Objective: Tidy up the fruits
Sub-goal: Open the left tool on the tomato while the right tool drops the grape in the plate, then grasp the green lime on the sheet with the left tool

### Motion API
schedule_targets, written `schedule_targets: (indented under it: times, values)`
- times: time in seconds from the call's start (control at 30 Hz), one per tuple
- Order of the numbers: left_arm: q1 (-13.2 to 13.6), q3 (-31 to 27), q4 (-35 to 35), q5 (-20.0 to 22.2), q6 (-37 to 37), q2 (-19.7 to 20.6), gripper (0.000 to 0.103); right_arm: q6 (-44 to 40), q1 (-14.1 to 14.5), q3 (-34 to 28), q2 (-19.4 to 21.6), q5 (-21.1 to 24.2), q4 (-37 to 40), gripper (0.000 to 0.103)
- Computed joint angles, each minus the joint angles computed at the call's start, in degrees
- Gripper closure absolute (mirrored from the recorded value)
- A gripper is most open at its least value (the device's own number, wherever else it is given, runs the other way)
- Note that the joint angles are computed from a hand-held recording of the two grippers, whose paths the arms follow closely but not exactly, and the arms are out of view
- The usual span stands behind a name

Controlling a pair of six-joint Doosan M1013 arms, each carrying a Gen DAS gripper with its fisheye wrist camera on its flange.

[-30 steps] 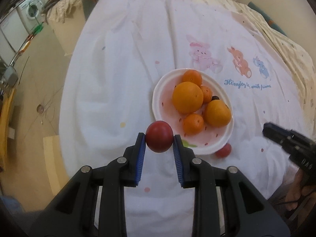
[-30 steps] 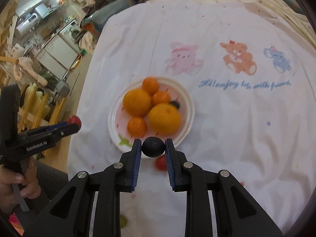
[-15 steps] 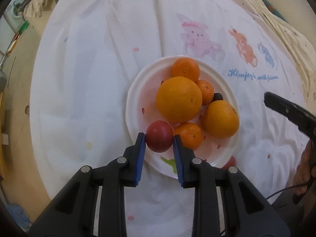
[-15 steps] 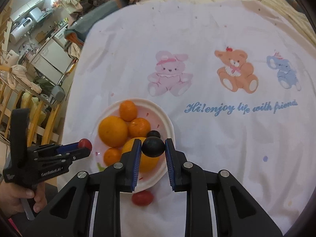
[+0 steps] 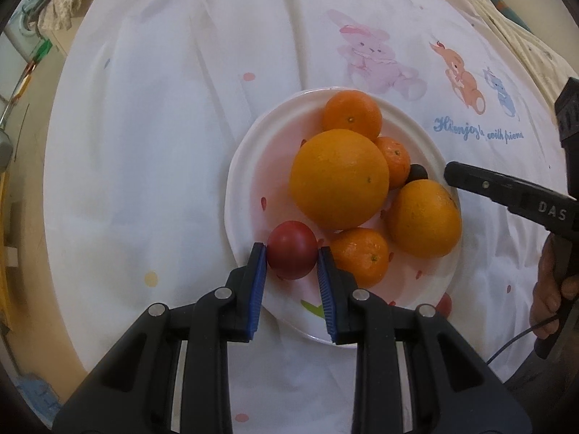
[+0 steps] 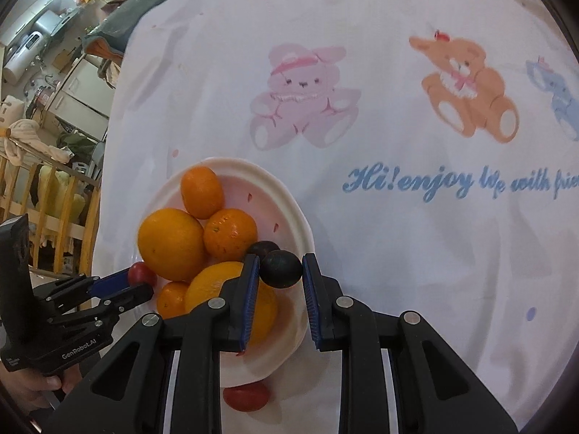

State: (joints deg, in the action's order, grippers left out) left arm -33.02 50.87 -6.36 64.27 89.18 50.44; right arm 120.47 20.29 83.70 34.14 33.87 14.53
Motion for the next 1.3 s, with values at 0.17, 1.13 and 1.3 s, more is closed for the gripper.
schedule_targets:
  times: [0.17,1.13,1.3]
  values:
    - [-0.1,0.0,0.1,0.2,0.0,0.1,0.078,-1.9,-0.3,0.4,0.1,-0.7,3.1,0.077]
    - [-1.3,5.2,7.8,-4.9,-6.6,-3.9,0.024,8.3,0.6,3.4,-3.9,-5.1,-4.5,0.029]
    - [-1.2,8.9,11.5,-10.3,-9.4,-6.7,0.024,12.7,2.2,3.5,-5.1,-4.0,-11.1,0.023]
